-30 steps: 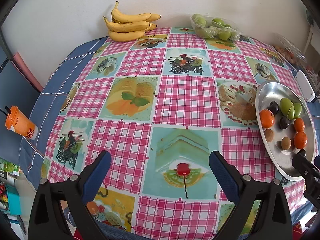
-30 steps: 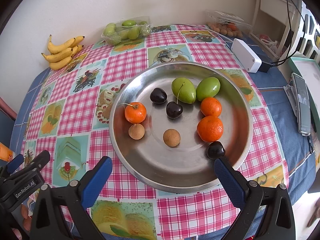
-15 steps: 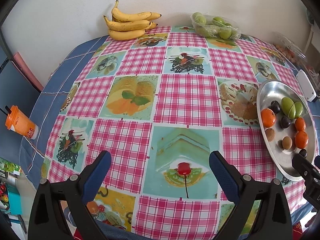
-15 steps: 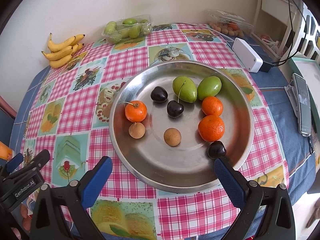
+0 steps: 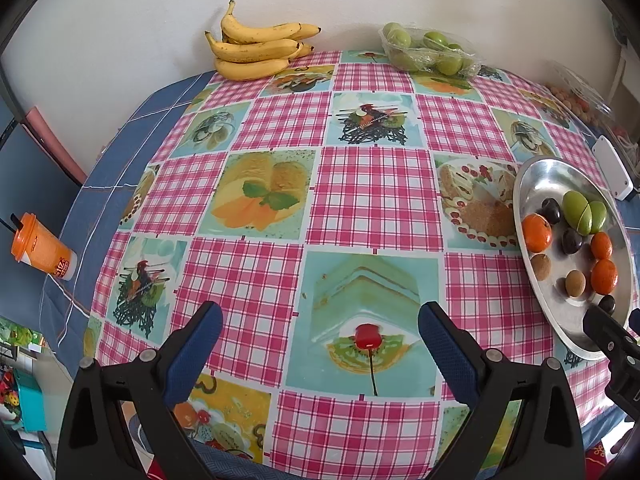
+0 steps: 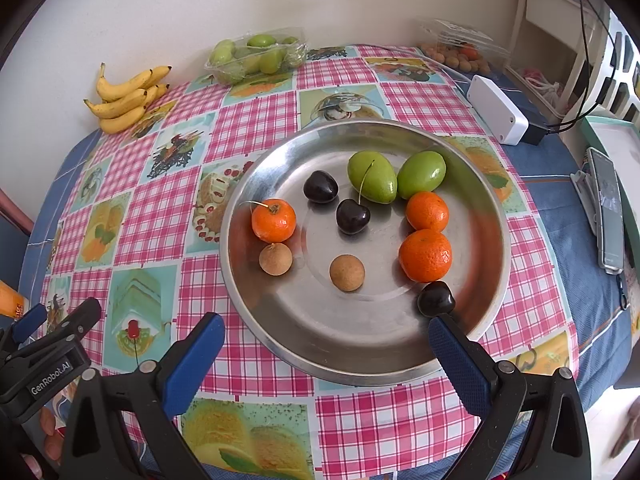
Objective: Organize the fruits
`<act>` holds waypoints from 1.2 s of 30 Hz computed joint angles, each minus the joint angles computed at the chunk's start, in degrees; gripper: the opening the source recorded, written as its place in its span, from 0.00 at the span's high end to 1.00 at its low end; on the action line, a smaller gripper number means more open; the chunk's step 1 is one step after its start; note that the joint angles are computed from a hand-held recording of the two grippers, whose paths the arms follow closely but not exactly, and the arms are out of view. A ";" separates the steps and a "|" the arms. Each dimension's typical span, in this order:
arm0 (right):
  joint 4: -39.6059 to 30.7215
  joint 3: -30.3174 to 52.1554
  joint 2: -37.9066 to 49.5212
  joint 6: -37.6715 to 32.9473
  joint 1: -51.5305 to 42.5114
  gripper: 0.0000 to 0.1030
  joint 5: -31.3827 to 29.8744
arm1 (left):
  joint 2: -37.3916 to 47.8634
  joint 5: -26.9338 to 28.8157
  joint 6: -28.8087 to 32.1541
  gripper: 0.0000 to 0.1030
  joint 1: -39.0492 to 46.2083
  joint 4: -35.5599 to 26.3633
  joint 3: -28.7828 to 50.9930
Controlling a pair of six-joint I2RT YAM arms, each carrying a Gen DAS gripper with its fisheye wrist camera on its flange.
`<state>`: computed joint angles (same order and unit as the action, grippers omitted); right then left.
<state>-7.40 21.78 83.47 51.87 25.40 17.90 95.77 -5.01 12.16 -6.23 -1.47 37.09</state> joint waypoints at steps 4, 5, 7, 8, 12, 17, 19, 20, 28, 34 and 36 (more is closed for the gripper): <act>0.32 -0.03 0.32 -0.18 0.02 0.00 -0.13 | 0.00 0.04 0.01 0.05 0.00 -0.03 0.01; 0.31 -0.06 0.33 -0.04 0.19 0.00 -0.07 | 0.00 -0.04 -0.06 0.05 -0.02 0.00 -0.02; 0.22 0.04 0.32 -0.06 0.08 0.00 -0.09 | 0.03 0.00 -0.07 0.05 0.02 0.01 -0.01; 0.18 0.06 0.30 -0.07 0.06 0.00 -0.11 | 0.03 0.00 -0.07 0.05 0.02 0.01 -0.01; 0.07 0.11 0.27 -0.08 0.06 0.00 -0.14 | 0.05 -0.03 0.01 0.05 0.05 0.00 0.02; 0.30 0.07 0.51 -0.01 0.14 0.00 -0.20 | 0.04 -0.14 -0.05 0.05 0.02 -0.09 0.04; 0.43 0.03 0.60 -0.03 0.20 0.00 -0.24 | 0.11 -0.19 -0.02 0.05 0.05 -0.10 0.08; 0.42 0.05 0.61 -0.04 0.16 0.00 -0.25 | 0.11 -0.19 -0.02 0.05 0.05 -0.10 0.08; 0.55 0.18 0.79 -0.55 -0.13 0.00 -0.55 | 0.21 -0.11 -0.02 0.05 0.19 -0.13 0.10; 0.68 0.15 0.85 -0.58 -0.05 0.00 -0.69 | -0.19 1.62 0.39 0.05 0.88 0.30 -0.47; 0.78 0.08 0.83 -0.62 0.08 0.00 -0.80 | -0.68 2.53 0.63 0.05 0.82 0.29 -0.66</act>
<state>-6.63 21.86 84.29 51.25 25.49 17.10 95.10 -2.47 12.79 -5.40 -1.19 36.43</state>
